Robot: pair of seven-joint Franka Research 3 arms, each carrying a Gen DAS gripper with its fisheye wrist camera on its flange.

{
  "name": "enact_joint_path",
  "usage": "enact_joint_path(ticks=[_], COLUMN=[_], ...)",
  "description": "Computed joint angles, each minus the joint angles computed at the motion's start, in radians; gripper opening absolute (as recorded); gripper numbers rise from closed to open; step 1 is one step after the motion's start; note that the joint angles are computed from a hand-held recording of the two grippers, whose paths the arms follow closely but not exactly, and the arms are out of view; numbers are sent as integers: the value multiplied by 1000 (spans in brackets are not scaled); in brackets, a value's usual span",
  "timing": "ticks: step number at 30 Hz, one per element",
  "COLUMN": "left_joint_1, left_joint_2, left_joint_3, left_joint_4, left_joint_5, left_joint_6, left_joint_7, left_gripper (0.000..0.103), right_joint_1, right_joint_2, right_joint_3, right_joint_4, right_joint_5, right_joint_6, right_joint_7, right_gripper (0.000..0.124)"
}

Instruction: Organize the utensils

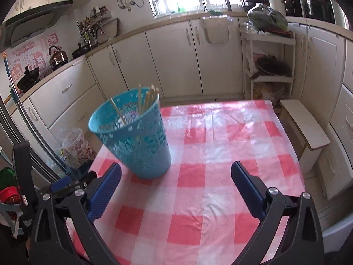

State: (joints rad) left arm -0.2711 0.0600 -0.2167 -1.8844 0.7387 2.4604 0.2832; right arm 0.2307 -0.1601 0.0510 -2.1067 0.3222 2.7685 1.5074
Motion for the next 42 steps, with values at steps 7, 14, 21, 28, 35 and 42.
enact_joint_path(ticks=[7,14,21,28,35,42], left_joint_1=[-38,-60,-66,-90,-94,-93], left_joint_2=[-139,-321,-422,-483,-493,-515], left_joint_3=[-59,-109,-200,-205,-216,-226], left_joint_4=[-26,-107,-112,-139,-137,-135], left_joint_5=[-7,-178,-112,-147,-154,-150], left_joint_6=[-150,-211,-409,-466,-508,-506], left_joint_7=[17,152,135,163,164,144], left_gripper=[95,95,95,95,95,95], right_joint_1=[-13,-7,-53,-66,-41,-23], right_joint_2=[-164,-403,-619,-715,-723,-740], right_joint_3=[8,35,114,177,157,156], right_joint_4=[-85,-222,-365,-441,-451,-445], right_joint_5=[-39,-67,-89,-165,-161,-169], right_joint_6=[-192,-201,-183,-171,-157,-194], right_joint_7=[95,82,206,291,312,306], right_gripper=[95,96,96,96,96,96])
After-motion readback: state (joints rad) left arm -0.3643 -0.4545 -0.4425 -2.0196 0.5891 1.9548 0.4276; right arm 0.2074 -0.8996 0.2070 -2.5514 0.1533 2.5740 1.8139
